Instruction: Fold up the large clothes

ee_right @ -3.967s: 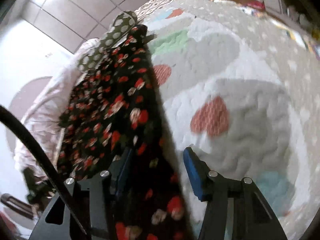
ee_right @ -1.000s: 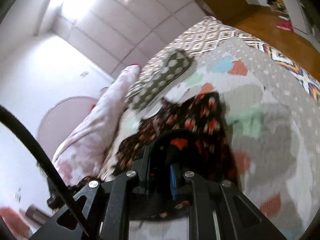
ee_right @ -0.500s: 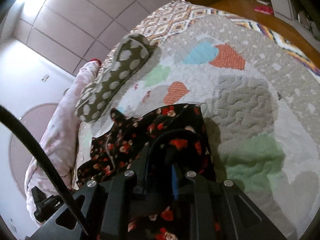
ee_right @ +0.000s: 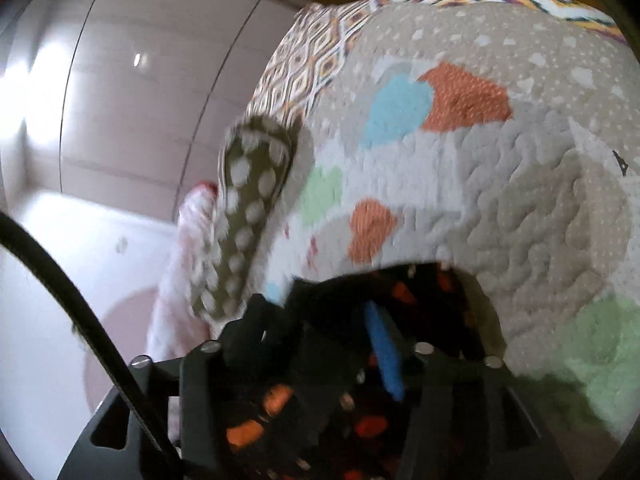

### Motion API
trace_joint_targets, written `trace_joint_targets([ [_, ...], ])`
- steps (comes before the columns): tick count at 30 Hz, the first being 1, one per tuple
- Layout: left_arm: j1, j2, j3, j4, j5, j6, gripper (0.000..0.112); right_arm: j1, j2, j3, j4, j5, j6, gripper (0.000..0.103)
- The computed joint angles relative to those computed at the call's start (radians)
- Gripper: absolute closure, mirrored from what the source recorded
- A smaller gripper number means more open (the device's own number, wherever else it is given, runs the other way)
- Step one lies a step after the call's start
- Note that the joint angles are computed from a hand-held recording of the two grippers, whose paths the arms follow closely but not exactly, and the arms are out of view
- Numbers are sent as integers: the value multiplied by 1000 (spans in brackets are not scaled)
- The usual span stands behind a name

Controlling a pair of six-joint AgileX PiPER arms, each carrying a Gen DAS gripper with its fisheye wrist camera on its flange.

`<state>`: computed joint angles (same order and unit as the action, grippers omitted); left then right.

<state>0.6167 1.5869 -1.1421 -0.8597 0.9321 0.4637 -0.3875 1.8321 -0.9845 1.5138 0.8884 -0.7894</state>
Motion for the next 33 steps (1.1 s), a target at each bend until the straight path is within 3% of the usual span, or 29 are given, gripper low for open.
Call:
trace_joint_targets([
  [4, 26, -13, -12, -5, 23, 0, 42, 21, -34, -42, -81, -64, 61, 46],
  [8, 44, -45, -23, 29, 33, -33, 40, 87, -158, -50, -247, -133, 81, 46],
  [13, 11, -161, 36, 189, 5, -62, 40, 251, -287, -52, -515, -176, 197, 46],
  [18, -35, -327, 150, 381, -52, -53, 40, 440, -397, -1, -591, -278, 233, 43],
  [21, -13, -441, 264, 411, -59, 24, 40, 603, -357, -40, -706, -295, 264, 41],
  [24, 81, -496, 373, 332, -11, 156, 40, 699, -238, -111, -726, -258, 243, 40],
  [26, 134, -511, 437, 289, 10, 241, 40, 755, -170, -145, -747, -289, 256, 40],
  [30, 109, -546, 542, 303, -73, 294, 40, 827, -84, -192, -859, -367, 348, 40],
  [32, 92, -553, 567, 301, -106, 300, 40, 853, -59, -212, -918, -367, 382, 51],
  [33, 83, -553, 572, 299, -120, 290, 40, 864, -53, -218, -940, -358, 378, 80],
])
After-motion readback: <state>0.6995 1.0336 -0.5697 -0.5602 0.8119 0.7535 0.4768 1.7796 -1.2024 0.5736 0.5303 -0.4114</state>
